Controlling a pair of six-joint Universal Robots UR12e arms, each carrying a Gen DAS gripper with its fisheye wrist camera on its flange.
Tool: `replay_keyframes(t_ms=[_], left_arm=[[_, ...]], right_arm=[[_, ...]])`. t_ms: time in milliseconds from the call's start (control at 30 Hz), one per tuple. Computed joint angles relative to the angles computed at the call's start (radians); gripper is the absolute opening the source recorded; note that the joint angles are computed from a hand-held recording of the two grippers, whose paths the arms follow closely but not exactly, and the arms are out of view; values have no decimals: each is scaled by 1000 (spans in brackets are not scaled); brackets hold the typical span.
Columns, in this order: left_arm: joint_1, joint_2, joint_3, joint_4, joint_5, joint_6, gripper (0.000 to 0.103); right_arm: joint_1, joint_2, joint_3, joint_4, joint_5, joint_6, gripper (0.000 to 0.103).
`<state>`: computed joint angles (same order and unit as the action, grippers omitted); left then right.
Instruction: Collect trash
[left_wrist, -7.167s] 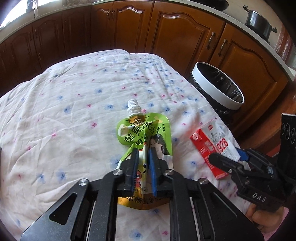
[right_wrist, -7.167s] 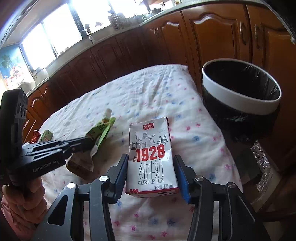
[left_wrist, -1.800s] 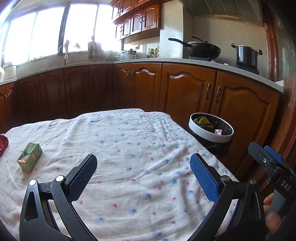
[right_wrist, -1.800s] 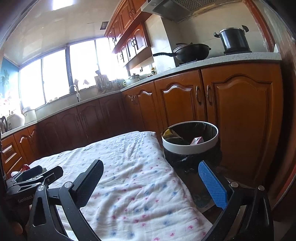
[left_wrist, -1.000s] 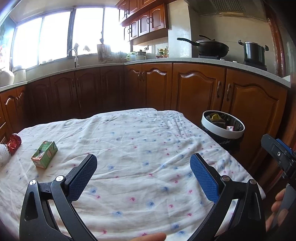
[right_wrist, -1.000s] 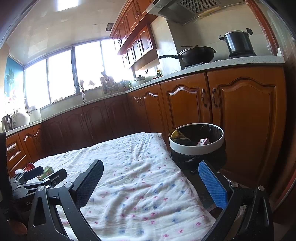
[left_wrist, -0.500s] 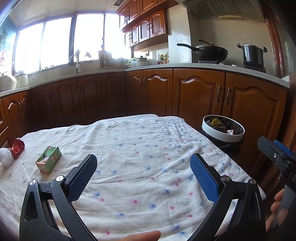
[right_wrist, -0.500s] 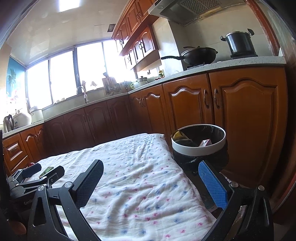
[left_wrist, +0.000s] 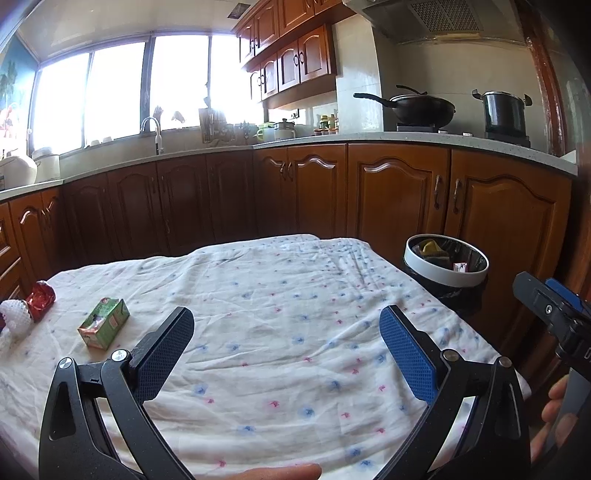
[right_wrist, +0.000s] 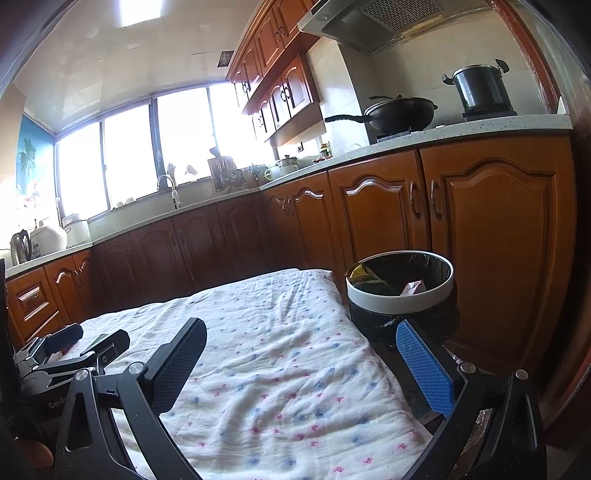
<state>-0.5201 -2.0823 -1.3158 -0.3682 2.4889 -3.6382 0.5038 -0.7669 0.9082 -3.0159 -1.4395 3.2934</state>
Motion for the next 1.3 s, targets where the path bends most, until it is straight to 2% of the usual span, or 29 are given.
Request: replay_keyframes(t_ms=[500,1300], left_arm=[[-6,-4,4,7,25,4,103],[-5,-3,2,11,18,13,103]], right_arm=[[-2,-3,6,-8,10,4,103],[-2,-5,8,-10,12,6,103]])
